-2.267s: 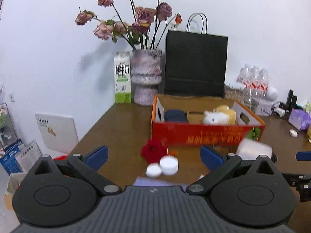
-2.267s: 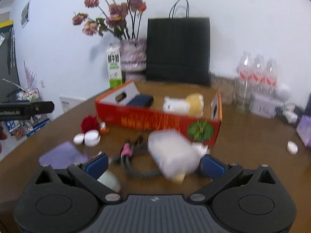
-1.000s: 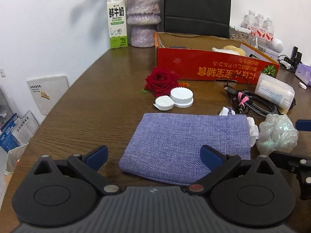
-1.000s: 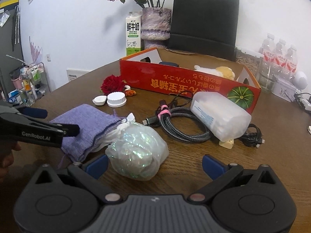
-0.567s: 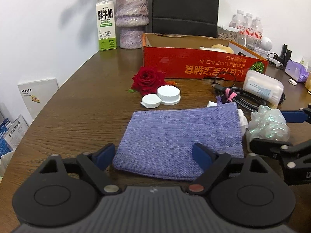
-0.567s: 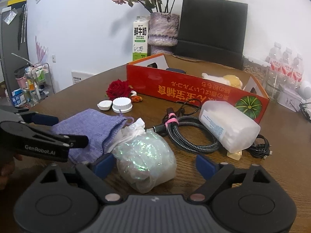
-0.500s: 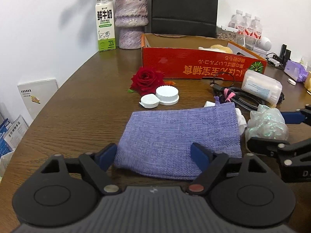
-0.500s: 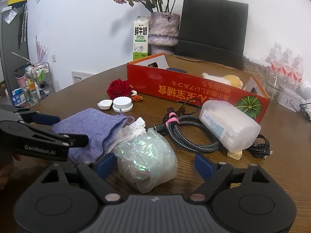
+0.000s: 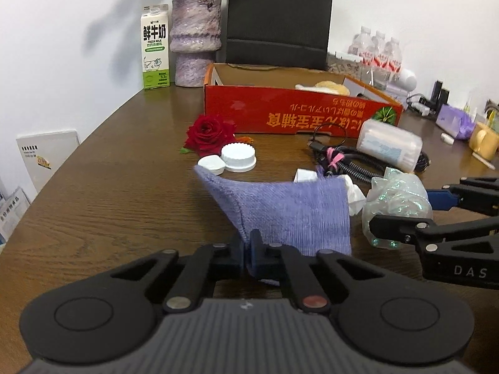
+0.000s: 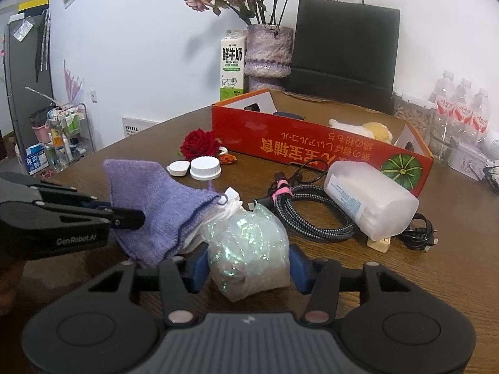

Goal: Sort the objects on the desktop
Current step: 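Grasp the lavender cloth bag with the left tool while the right tool grasps the iridescent bag, then lift both bags into the cardboard box and open both tools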

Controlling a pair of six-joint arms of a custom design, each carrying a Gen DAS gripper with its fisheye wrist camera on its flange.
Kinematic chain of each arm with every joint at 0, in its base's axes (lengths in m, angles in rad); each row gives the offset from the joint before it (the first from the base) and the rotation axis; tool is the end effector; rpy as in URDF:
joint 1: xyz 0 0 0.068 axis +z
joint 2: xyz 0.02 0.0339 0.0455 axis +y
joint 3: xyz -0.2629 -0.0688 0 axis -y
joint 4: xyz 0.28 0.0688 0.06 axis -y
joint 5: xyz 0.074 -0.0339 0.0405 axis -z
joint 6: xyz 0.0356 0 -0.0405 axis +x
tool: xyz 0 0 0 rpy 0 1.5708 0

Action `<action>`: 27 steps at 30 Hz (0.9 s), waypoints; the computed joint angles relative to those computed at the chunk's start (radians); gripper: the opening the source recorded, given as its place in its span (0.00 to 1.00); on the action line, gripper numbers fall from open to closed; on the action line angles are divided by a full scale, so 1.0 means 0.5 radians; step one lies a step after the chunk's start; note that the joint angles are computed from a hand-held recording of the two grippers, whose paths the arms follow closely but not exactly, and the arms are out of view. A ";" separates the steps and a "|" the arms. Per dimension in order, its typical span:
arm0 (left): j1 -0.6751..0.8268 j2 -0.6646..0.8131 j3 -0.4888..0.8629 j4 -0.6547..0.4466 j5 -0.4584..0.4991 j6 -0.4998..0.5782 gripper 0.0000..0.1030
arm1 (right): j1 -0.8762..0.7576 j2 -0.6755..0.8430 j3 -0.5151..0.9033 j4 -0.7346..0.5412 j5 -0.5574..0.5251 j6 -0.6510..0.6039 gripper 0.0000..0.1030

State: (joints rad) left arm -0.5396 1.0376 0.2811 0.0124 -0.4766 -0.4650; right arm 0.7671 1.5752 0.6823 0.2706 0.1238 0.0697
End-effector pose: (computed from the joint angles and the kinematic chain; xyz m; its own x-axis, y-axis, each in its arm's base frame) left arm 0.1876 -0.0933 0.1198 -0.5943 -0.1086 -0.7969 -0.1113 0.9924 -0.0522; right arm 0.2423 0.2275 0.1322 -0.4616 -0.3490 -0.8156 -0.5858 0.8103 -0.0152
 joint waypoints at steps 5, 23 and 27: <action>-0.066 -0.203 -0.046 -0.062 -0.083 -0.032 0.03 | -0.002 -0.090 -0.085 0.058 -0.016 -0.013 0.44; -0.231 -0.385 0.126 0.047 -0.280 0.198 0.03 | -0.112 -0.305 -0.179 0.174 -0.084 -0.092 0.43; -0.208 -0.277 0.222 0.180 -0.248 0.304 0.03 | -0.179 -0.315 -0.141 0.189 -0.128 -0.119 0.43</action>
State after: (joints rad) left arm -0.6435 0.8991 0.3922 0.1022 -0.6008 -0.3128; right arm 0.6778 1.4177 0.6120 0.3652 0.0598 0.0100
